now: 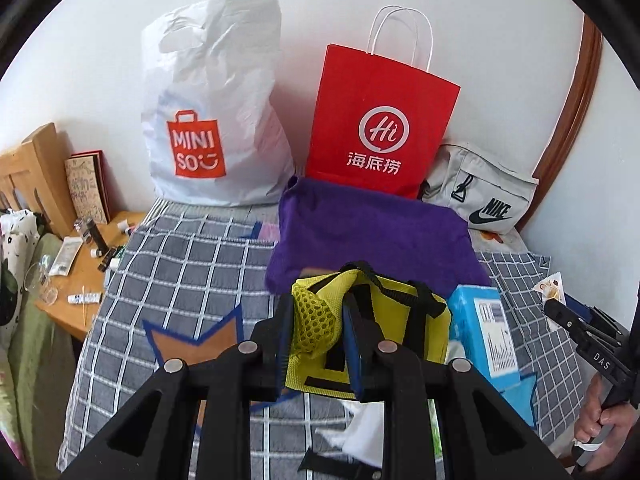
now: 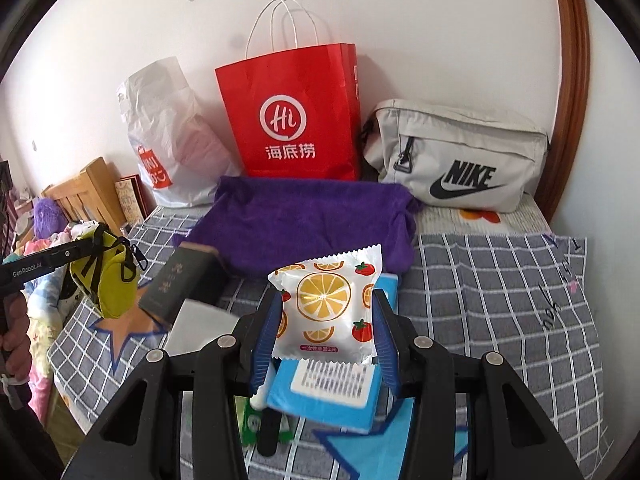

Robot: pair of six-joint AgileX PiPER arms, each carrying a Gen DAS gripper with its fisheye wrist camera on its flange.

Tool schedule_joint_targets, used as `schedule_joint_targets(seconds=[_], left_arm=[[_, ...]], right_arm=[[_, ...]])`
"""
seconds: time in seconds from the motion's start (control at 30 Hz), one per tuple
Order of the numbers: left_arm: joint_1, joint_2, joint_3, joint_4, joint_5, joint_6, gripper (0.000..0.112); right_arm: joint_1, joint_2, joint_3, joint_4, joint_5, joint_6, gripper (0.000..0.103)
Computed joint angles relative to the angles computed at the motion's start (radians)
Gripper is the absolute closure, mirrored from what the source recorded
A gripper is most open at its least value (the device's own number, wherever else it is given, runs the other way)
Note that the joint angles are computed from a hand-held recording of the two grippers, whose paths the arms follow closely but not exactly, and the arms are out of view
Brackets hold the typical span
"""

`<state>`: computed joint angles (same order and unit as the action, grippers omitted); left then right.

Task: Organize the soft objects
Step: 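Carry the pouch and packet onto the purple towel and open both tools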

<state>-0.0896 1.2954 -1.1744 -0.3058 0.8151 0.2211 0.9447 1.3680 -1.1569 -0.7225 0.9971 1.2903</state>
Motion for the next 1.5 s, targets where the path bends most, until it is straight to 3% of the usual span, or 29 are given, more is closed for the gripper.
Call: schedule_joint_targets(seconds=[0.27, 0.63, 1.1, 1.5], left_arm=[[-0.074, 0.198, -0.180, 0.075, -0.014, -0.099, 0.090], [-0.099, 0.488, -0.466, 0.101, 0.032, -0.149, 0.090], [-0.107, 0.912, -0.999, 0.103, 0.230, -0.240, 0.090], [-0.097, 1.097, -1.256, 0.089, 0.356, -0.267, 0.089]], right_arm=[[-0.194, 0.076, -0.067, 0.088, -0.126, -0.163, 0.059], [-0.426, 0.300, -0.248, 0.282, -0.252, -0.454, 0.059], [-0.585, 0.627, -0.603, 0.525, -0.220, -0.780, 0.058], [-0.673, 0.752, -0.660, 0.746, -0.208, -0.955, 0.058]])
